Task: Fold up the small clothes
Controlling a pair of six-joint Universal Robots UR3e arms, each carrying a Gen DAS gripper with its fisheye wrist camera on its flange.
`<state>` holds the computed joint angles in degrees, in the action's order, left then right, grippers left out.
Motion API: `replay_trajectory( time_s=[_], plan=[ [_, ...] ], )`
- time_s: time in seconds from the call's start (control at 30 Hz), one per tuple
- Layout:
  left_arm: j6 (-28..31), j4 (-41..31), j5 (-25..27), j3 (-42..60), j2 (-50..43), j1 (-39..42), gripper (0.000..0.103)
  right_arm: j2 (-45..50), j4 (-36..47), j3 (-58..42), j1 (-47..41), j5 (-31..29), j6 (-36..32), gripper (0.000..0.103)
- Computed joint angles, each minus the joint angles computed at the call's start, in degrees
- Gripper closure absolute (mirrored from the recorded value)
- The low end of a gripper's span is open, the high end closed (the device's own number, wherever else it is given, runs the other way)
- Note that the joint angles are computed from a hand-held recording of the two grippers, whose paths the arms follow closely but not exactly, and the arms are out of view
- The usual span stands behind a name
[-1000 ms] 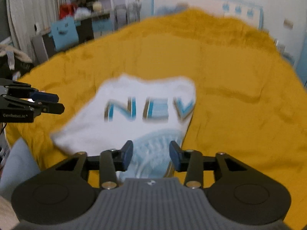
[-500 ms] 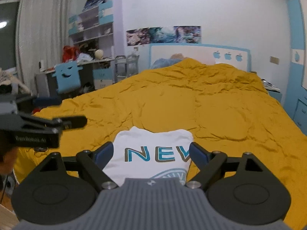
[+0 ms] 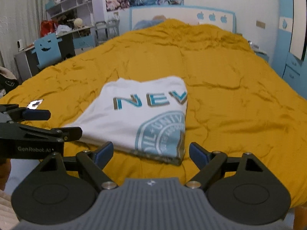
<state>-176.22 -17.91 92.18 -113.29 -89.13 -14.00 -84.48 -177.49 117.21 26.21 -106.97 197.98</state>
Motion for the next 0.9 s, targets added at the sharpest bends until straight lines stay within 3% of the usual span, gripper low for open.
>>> replay_trajectory(
  time_s=[0.3,0.9],
  plan=[
    [-0.17,-1.54,1.54,0.72,-1.32,-1.67,0.000,0.35,3.79,0.13,-1.97,3.04,2.11,0.021],
    [0.56,-1.20,1.06,0.73,-1.32,-0.97,0.000,0.35,4.63,-0.43,-1.37,2.72,1.86,0.021]
  ],
)
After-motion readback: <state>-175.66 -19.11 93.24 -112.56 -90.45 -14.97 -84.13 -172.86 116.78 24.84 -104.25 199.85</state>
